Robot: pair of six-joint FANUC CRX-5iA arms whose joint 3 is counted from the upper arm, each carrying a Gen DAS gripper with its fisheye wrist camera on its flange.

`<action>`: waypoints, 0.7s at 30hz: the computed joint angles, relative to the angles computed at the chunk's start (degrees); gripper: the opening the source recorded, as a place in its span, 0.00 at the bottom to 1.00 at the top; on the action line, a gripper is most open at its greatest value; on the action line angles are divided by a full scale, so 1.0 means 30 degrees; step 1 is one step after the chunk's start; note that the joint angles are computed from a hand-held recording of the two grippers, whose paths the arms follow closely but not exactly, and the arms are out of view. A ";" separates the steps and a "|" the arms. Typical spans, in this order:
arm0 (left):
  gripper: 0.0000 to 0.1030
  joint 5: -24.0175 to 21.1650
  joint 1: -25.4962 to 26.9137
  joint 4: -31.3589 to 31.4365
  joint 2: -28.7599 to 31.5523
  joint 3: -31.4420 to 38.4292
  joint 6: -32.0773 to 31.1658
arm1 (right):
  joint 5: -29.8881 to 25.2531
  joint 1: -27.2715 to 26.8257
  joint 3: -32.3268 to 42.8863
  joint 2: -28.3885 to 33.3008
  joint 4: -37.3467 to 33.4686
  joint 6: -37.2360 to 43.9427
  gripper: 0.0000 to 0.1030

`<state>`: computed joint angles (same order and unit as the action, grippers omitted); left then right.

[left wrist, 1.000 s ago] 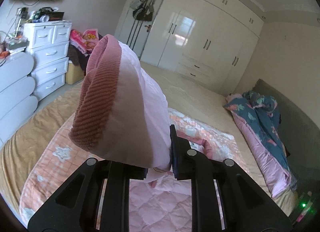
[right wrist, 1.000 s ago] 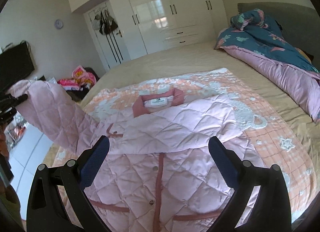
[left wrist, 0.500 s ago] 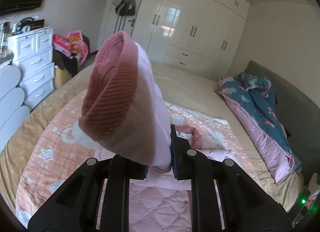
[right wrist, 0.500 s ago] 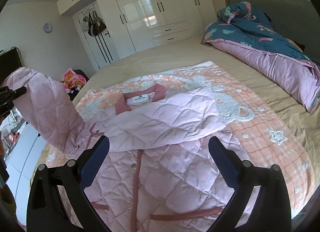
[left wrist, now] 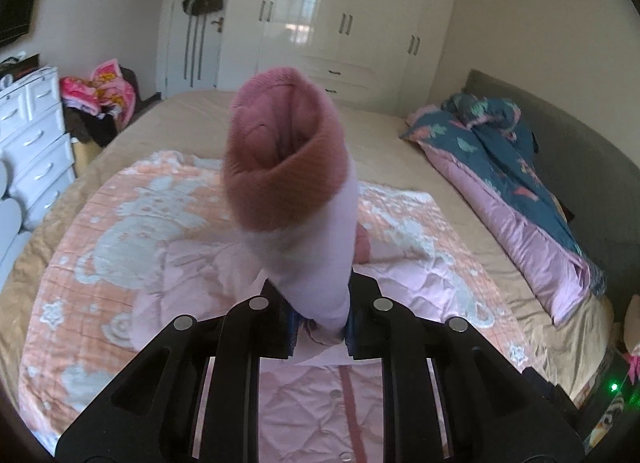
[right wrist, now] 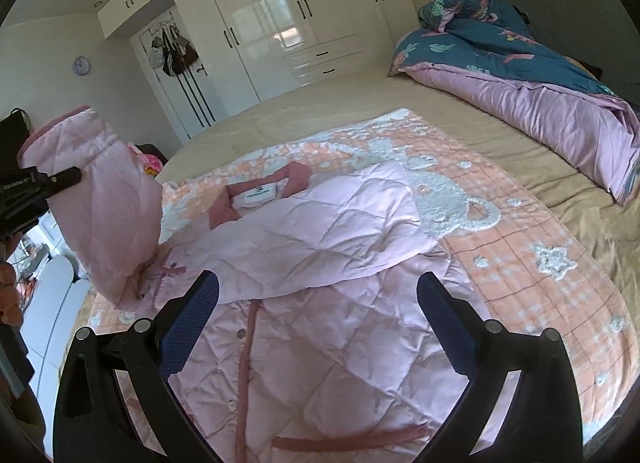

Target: Fold large clothes

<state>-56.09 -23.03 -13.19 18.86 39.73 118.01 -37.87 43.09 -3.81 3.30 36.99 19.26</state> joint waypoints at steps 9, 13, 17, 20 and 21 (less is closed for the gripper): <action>0.09 -0.0771 -0.0592 0.1044 0.2430 0.1673 -0.1327 | 0.0195 -0.0925 -0.0570 0.0103 0.0198 -0.0686 0.96; 0.06 -0.1175 -0.0906 0.1345 0.3424 0.2482 -0.1926 | 0.0339 -0.1373 -0.0711 0.0129 -0.0209 -0.0678 0.96; 0.06 -0.1693 -0.1290 0.1501 0.4341 0.3226 -0.2325 | 0.0566 -0.1778 -0.0981 0.0085 -0.0361 -0.0781 0.96; 0.06 -0.2208 -0.1488 0.1761 0.5106 0.3833 -0.2580 | 0.0643 -0.2069 -0.1125 0.0078 -0.0557 -0.0807 0.96; 0.06 -0.2369 -0.1551 0.1761 0.5303 0.4045 -0.2614 | 0.0685 -0.2158 -0.1177 0.0066 -0.0644 -0.0818 0.96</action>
